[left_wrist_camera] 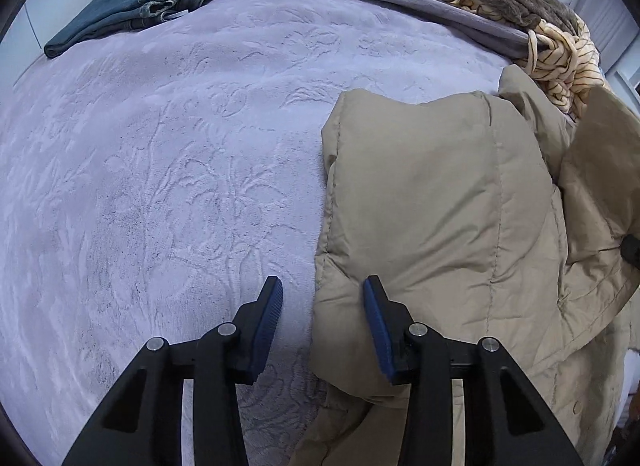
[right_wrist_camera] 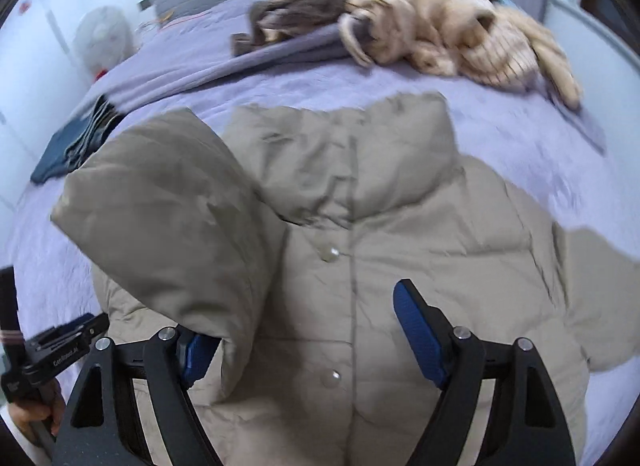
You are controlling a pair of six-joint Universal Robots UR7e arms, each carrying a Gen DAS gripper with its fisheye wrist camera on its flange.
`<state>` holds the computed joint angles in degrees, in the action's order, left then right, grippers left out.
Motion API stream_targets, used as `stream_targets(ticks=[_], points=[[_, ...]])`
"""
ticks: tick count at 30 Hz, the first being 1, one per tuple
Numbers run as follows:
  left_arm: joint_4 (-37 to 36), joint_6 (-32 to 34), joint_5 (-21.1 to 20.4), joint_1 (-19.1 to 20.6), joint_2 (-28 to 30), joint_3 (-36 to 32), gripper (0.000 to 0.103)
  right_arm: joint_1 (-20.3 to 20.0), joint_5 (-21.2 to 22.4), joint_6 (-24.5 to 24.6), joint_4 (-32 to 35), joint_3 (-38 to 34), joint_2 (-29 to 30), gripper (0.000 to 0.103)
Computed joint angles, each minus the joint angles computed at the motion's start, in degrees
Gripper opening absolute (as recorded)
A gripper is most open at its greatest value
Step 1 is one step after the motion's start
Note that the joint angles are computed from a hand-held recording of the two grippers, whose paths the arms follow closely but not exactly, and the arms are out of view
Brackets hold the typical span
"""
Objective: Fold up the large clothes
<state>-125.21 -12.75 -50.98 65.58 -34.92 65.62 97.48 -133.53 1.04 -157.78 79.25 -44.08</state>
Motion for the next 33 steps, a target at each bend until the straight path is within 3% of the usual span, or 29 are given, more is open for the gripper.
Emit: stream_targets(ticks=[2, 4, 5, 7, 9, 11, 12, 14, 16, 19, 21, 22, 23, 25, 27, 30, 33], points=[[1.3, 0.5, 0.8, -0.3, 0.7, -1.2, 0.045, -3.9, 8.1, 9.7, 3.5, 3.8, -4.6, 0.008], [2.6, 0.7, 1.8, -0.8, 1.2, -2.7, 0.045, -7.4, 15.0, 18.3, 5.1, 7.8, -8.1, 0.008], [1.7, 1.5, 2.1, -1.1, 1.3, -3.2, 0.045, -8.5, 17.4, 20.0, 4.1, 9.5, -9.1, 0.008], [-2.3, 4.0, 2.1, -1.8, 1.1, -3.1, 0.045, -9.9, 21.6, 21.0, 3.4, 11.6, -10.7, 0.008], [-3.6, 6.4, 1.2, -2.2, 2.1, -4.9, 0.045, -10.3, 23.0, 20.8, 5.7, 11.5, -11.3, 0.012], [-2.2, 8.2, 2.0, -2.6, 4.2, -8.1, 0.045, -9.8, 20.5, 21.7, 9.2, 10.6, -11.9, 0.042], [-1.5, 8.5, 2.8, -2.7, 5.2, -9.4, 0.045, -9.3, 18.3, 21.9, 9.6, 10.6, -12.2, 0.044], [0.5, 7.4, 3.5, -2.5, 6.6, -11.1, 0.045, -7.0, 10.0, 20.7, 6.4, 11.4, -12.9, 0.044], [1.8, 5.3, 3.3, -2.0, 6.7, -10.6, 0.045, -5.5, 6.3, 16.5, 0.7, 12.7, -13.2, 0.042], [1.9, 4.6, 4.7, -1.8, 7.7, -10.3, 0.045, -4.7, 7.7, 8.9, 1.1, 10.4, -11.2, 0.025], [2.5, 4.2, 5.8, -1.8, 8.5, -10.7, 0.047, -5.0, 7.7, 6.5, 5.5, 7.2, -8.7, 0.021], [3.0, 3.7, 6.5, -1.8, 8.8, -11.0, 0.053, -5.4, 6.8, 6.4, 8.0, 5.8, -7.4, 0.02], [3.4, 2.9, 7.3, -1.7, 9.1, -11.3, 0.063, -6.0, 5.5, 7.1, 11.0, 4.4, -6.2, 0.016], [4.4, 1.4, 7.1, -1.3, 9.0, -11.7, 0.069, -7.0, 5.5, 8.8, 12.4, 4.0, -5.8, 0.012], [6.8, -0.4, 5.7, -1.0, 8.5, -12.6, 0.069, -7.4, 7.1, 11.0, 12.0, 5.1, -7.2, 0.012], [8.3, -0.6, 8.0, -2.0, 7.2, -11.5, 0.069, -7.8, 6.8, 14.3, 12.4, 7.8, -10.4, 0.019], [5.8, 0.8, 8.4, -3.6, 4.3, -7.4, 0.069, -9.5, 13.3, 17.8, 10.6, 13.0, -15.9, 0.022]])
